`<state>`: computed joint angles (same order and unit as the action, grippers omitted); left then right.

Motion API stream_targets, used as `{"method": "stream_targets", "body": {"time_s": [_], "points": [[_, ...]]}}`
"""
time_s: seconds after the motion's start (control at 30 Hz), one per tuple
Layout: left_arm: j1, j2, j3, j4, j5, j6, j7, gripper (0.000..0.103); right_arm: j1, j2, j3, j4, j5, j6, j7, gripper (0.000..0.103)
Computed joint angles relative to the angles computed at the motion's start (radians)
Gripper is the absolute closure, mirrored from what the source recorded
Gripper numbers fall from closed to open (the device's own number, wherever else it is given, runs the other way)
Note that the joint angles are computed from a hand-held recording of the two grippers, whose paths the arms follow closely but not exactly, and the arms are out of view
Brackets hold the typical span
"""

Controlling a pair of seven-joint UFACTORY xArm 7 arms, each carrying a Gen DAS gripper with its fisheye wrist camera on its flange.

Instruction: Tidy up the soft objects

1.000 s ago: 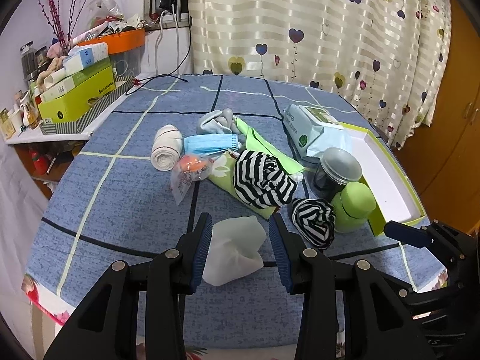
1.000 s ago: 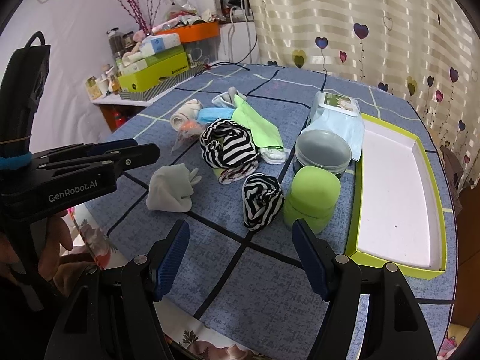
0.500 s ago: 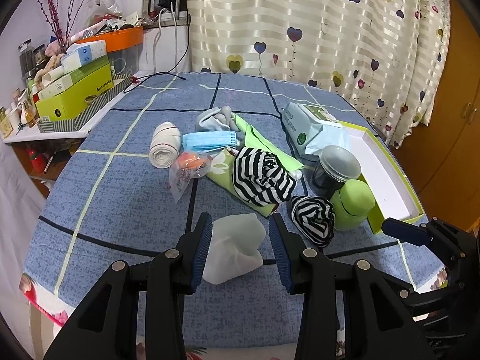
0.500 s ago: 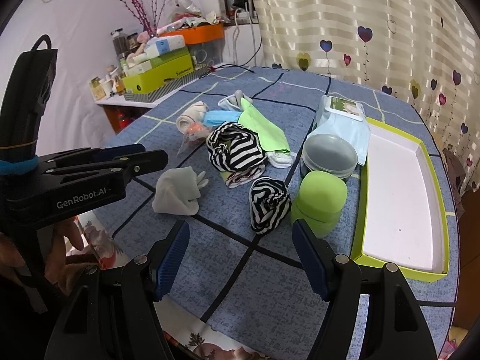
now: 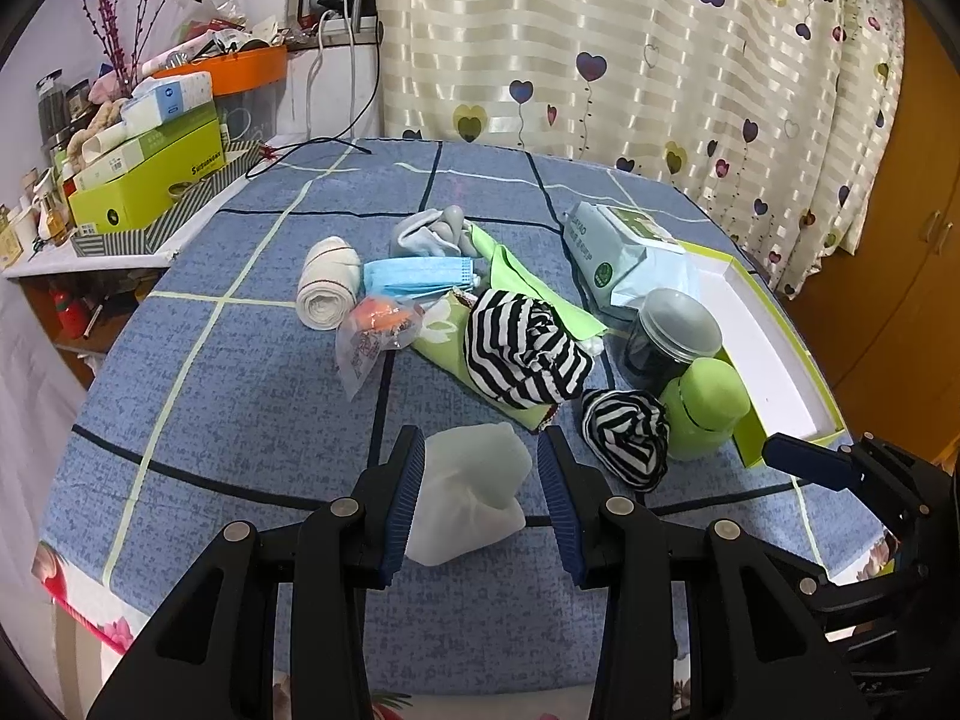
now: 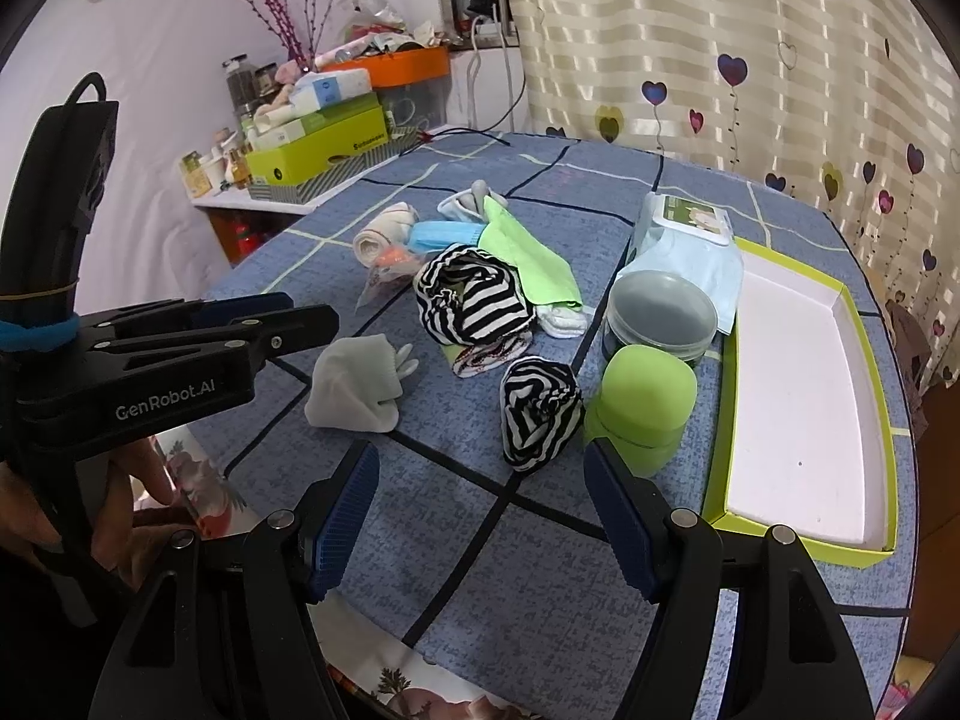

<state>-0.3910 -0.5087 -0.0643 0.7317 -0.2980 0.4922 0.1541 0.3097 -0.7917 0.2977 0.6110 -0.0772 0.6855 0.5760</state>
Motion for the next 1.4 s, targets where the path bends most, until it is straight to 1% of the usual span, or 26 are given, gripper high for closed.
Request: {"method": "stream_targets", "body": {"time_s": [0.27, 0.5, 0.67, 0.87, 1.1, 1.4], "points": [[0.002, -0.001, 0.001, -0.003, -0.002, -0.010, -0.011, 0.062, 0.000, 0.004, -0.003, 0.002, -0.001, 0.003, 0.003, 0.032], [-0.014, 0.002, 0.017, -0.002, -0.025, -0.005, 0.011, 0.062, 0.007, 0.004, -0.010, -0.004, 0.006, -0.005, -0.004, 0.032], [-0.008, 0.000, 0.011, -0.006, -0.024, -0.008, 0.007, 0.062, 0.007, 0.004, -0.011, -0.005, 0.010, -0.006, -0.006, 0.032], [-0.019, -0.004, 0.021, -0.009, -0.038, -0.005, 0.024, 0.062, 0.006, 0.003, -0.010, -0.005, 0.010, -0.007, -0.006, 0.032], [-0.004, -0.007, 0.018, -0.011, -0.044, -0.010, 0.006, 0.062, 0.009, 0.007, -0.013, -0.003, 0.014, -0.006, -0.009, 0.032], [-0.012, -0.007, 0.029, -0.011, -0.056, -0.011, 0.012, 0.062, 0.001, 0.006, -0.011, -0.006, 0.009, -0.022, -0.004, 0.032]]}}
